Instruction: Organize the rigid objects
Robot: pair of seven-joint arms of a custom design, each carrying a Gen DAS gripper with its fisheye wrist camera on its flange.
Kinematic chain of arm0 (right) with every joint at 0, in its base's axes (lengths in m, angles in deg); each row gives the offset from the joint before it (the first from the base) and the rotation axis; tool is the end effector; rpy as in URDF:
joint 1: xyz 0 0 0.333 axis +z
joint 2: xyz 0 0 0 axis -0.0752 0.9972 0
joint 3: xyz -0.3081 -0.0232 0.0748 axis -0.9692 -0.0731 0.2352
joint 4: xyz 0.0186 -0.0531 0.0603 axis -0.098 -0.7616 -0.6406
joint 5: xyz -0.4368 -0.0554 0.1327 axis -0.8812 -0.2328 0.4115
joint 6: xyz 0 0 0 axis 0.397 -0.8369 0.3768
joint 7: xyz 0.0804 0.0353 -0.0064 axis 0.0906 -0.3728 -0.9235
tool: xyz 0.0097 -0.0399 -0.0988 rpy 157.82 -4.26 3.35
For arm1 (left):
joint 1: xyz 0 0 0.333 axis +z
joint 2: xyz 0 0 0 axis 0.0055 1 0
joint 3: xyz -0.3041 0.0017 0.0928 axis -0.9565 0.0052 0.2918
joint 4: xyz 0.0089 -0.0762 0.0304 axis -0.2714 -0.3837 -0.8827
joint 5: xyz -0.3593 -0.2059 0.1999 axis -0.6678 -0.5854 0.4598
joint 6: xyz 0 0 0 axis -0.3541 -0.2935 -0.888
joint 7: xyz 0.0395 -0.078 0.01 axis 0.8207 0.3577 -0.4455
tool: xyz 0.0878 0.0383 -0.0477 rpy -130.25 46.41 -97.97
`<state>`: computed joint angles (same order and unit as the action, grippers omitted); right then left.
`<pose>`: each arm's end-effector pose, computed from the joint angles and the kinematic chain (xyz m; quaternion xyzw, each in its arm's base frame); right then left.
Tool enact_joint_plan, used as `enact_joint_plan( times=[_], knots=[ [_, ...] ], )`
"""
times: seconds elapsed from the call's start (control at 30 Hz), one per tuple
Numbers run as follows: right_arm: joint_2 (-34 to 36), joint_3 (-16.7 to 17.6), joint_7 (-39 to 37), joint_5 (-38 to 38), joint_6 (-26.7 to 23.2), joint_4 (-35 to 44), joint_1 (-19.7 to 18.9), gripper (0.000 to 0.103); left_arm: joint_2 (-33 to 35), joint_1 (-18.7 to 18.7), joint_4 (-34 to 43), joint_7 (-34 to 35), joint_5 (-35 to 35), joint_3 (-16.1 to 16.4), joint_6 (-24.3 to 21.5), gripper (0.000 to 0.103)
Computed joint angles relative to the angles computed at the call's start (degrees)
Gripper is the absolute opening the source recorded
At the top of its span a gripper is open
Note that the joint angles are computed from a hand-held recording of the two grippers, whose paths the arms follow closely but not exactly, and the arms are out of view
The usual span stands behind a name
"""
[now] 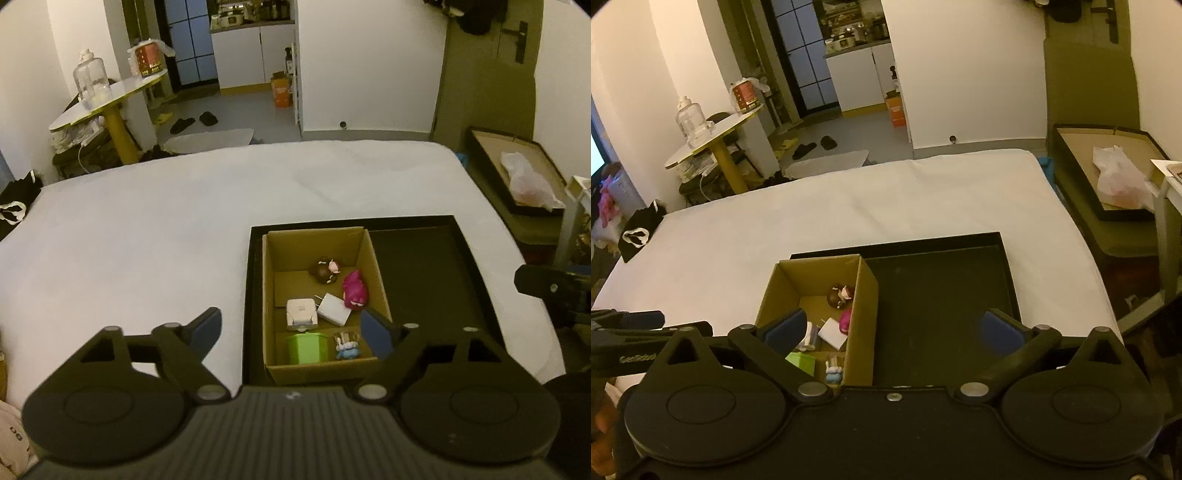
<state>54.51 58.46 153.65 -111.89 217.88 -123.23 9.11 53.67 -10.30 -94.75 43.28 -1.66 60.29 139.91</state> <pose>0.4490 0.2900 0.4792 -0.5082 0.7618 -0.2527 0.3123 0.5284 -0.1665 0.5180 -0.4957 0.7957 -0.2740 0.2145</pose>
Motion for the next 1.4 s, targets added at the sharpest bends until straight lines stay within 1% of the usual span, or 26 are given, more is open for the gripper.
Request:
enact_joint_plan(
  times=[0.1, 0.3, 0.43, 0.53, 0.6, 0.73, 0.8, 0.9, 1.0, 1.1, 1.2, 1.4],
  knots=[
    [-1.1, 0.8, 0.8, 0.4, -1.5, 0.0, 0.4, 0.103, -2.0, -1.3, -1.3, 2.3, -2.5, 1.4, -0.4, 0.088],
    [-4.1, 3.0, 3.9, -1.6, -4.1, -0.6, 0.7, 0.103, -6.0, -3.5, -4.2, 6.9, -7.3, 3.8, -0.7, 0.089],
    [-5.6, 3.3, 4.9, -0.4, -6.3, -1.4, 1.7, 0.103, -9.2, -3.5, -6.6, 8.2, -8.0, 4.1, -1.0, 0.089],
    [-6.5, 3.5, 5.6, 0.5, -7.1, -1.9, 2.3, 0.103, -11.1, -3.8, -7.8, 9.3, -8.2, 4.5, -2.0, 0.092],
    [-6.9, 3.5, 5.5, 1.2, -7.0, -2.3, 2.8, 0.103, -12.2, -4.1, -8.5, 10.0, -8.6, 4.9, -2.5, 0.093],
    [-7.5, 4.2, 5.3, 1.7, -8.6, -2.1, 3.3, 0.103, -14.5, -5.1, -9.7, 12.1, -10.3, 6.2, -3.2, 0.094],
    [-8.1, 4.6, 5.9, 1.7, -9.0, -2.4, 3.4, 0.103, -15.4, -5.1, -10.3, 12.6, -10.6, 6.3, -3.3, 0.094],
    [-8.3, 5.5, 6.5, 1.6, -11.4, -2.4, 3.8, 0.103, -16.5, -5.0, -11.1, 12.7, -10.8, 6.2, -3.3, 0.095],
    [-8.7, 5.4, 7.5, 2.0, -11.7, -3.0, 4.4, 0.103, -17.1, -6.0, -11.7, 13.5, -12.1, 7.1, -3.2, 0.095],
    [-8.3, 5.3, 7.7, 2.4, -12.4, -3.0, 4.9, 0.103, -17.2, -5.6, -12.2, 13.3, -11.9, 6.4, -3.1, 0.095],
    [-7.8, 5.3, 7.3, 3.2, -13.9, -2.7, 5.7, 0.103, -17.5, -6.4, -12.6, 14.3, -12.8, 7.3, -3.7, 0.095],
    [-7.1, 5.2, 6.8, 3.3, -15.1, -2.4, 6.9, 0.103, -17.8, -5.9, -13.1, 14.9, -13.5, 7.6, -5.2, 0.095]
  ],
)
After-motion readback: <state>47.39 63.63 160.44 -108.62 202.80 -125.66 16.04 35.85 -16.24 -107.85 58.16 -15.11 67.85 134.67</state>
